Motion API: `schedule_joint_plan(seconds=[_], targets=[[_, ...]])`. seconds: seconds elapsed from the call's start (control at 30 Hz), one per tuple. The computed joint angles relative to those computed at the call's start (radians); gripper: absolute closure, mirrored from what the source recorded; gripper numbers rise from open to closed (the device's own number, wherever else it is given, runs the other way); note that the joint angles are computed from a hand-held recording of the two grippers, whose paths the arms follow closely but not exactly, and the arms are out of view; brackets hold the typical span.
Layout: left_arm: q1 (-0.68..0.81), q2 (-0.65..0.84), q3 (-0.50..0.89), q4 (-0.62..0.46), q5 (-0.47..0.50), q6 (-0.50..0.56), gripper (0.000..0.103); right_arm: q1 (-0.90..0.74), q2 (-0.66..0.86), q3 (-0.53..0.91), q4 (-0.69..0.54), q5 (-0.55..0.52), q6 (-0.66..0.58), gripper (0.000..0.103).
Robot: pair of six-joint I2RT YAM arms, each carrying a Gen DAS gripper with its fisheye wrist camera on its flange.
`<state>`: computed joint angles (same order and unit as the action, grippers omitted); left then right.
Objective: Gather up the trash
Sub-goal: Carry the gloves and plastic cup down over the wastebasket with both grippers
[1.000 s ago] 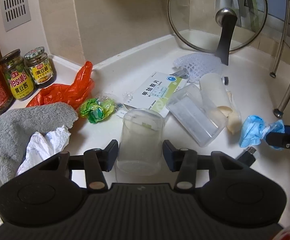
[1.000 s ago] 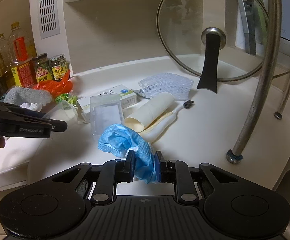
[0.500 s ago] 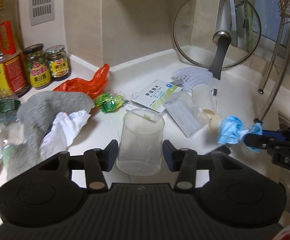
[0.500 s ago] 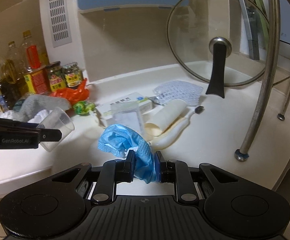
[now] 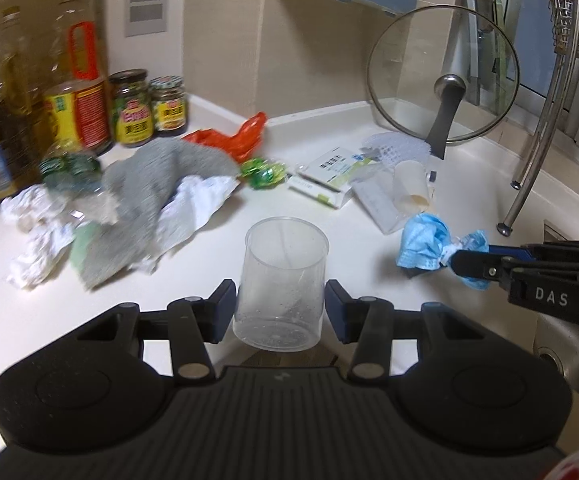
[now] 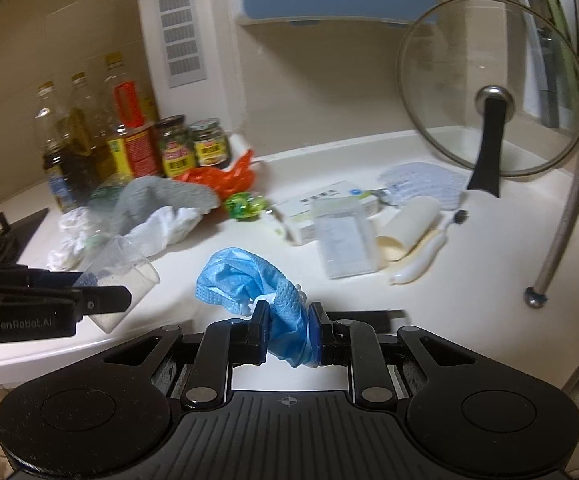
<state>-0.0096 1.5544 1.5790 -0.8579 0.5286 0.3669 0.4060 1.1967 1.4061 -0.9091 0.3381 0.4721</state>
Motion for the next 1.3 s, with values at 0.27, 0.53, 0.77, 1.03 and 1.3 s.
schedule_joint_plan(seconds=[0.27, 0.53, 0.77, 1.03, 1.3], targets=[[0.108, -0.045, -0.051, -0.063, 0.042, 0.068, 0.058, 0.105, 0.038, 0.019, -0.01, 0.021, 0.051, 0.082], [0.196, -0.06, -0.094, -0.11, 0.056, 0.127, 0.058, 0.188, 0.071, 0.012, -0.004, 0.018, 0.083, 0.082], [0.255, -0.064, -0.132, -0.132, 0.049, 0.182, 0.058, 0.283, 0.104, 0.0, -0.013, 0.026, 0.05, 0.082], [0.297, -0.063, -0.189, -0.133, 0.029, 0.229, 0.058, 0.35, 0.143, -0.04, -0.01, 0.02, 0.028, 0.082], [0.313, -0.067, -0.285, -0.103, -0.023, 0.271, 0.058, 0.4, 0.193, -0.086, -0.023, 0.021, -0.025, 0.082]])
